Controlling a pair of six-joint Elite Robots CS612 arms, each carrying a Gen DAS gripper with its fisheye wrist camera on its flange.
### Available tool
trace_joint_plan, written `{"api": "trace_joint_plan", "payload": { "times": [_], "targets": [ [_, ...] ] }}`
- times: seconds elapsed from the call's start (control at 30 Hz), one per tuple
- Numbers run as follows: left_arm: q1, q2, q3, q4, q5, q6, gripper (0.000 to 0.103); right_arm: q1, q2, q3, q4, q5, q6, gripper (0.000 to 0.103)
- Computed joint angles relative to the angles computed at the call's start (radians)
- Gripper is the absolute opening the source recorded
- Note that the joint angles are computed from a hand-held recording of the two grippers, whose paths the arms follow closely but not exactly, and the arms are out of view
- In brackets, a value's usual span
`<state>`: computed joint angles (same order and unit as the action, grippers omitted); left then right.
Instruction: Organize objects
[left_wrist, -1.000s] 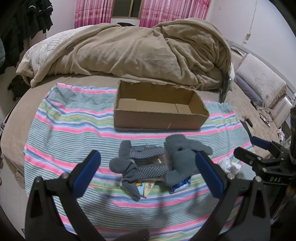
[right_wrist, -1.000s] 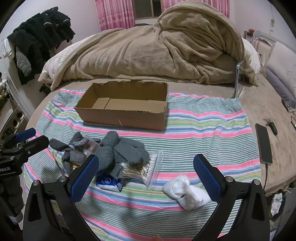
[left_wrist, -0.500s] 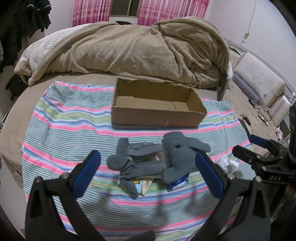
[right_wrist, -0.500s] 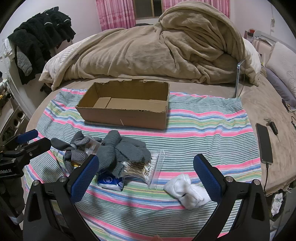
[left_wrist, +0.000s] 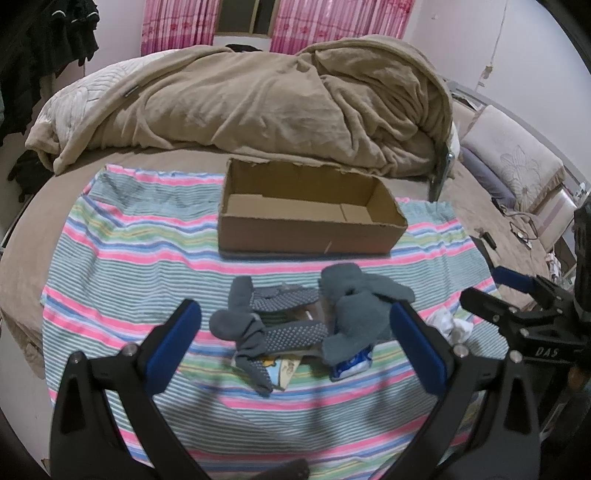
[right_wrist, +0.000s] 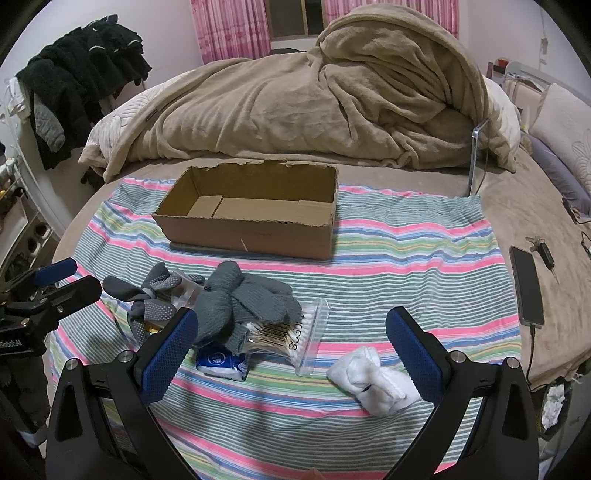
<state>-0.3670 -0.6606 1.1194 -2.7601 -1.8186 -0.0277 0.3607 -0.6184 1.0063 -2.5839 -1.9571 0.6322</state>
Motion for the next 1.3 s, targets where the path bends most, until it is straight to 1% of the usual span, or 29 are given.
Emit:
{"api": "trace_joint_plan", "payload": {
  "times": [0.3, 0.53, 0.67, 0.97, 1.03, 1.07, 1.1, 1.3],
  "targets": [
    [0.001, 0.004, -0.001, -0.003, 0.009, 0.002, 0.102, -0.002, 0.001, -0.007, 0.009, 0.007, 0.001, 0.103],
    [0.002, 0.017, -0.020, 0.016, 0.007, 0.009, 0.102, -0.006, 0.008, -0.012, 0.020, 0.015, 0.006, 0.103],
    [0.001, 0.031, -0.034, 0.034, 0.008, 0.011, 0.102, -0.009, 0.011, -0.011, 0.032, 0.021, 0.014, 0.103],
    [-0.004, 0.071, -0.072, 0.100, 0.024, 0.029, 0.101, -0.022, 0.012, 0.020, 0.091, 0.067, 0.046, 0.103],
    [-0.005, 0.080, -0.081, 0.118, 0.025, 0.034, 0.100, -0.025, 0.011, 0.030, 0.106, 0.074, 0.057, 0.102],
    [-0.005, 0.084, -0.084, 0.128, 0.027, 0.035, 0.095, -0.028, 0.011, 0.035, 0.110, 0.080, 0.064, 0.102],
    [-0.005, 0.090, -0.092, 0.140, 0.030, 0.037, 0.094, -0.030, 0.011, 0.040, 0.112, 0.086, 0.070, 0.102],
    [0.004, 0.114, -0.117, 0.164, 0.046, 0.011, 0.090, -0.040, 0.014, 0.069, 0.130, 0.119, 0.102, 0.098]
  ]
}}
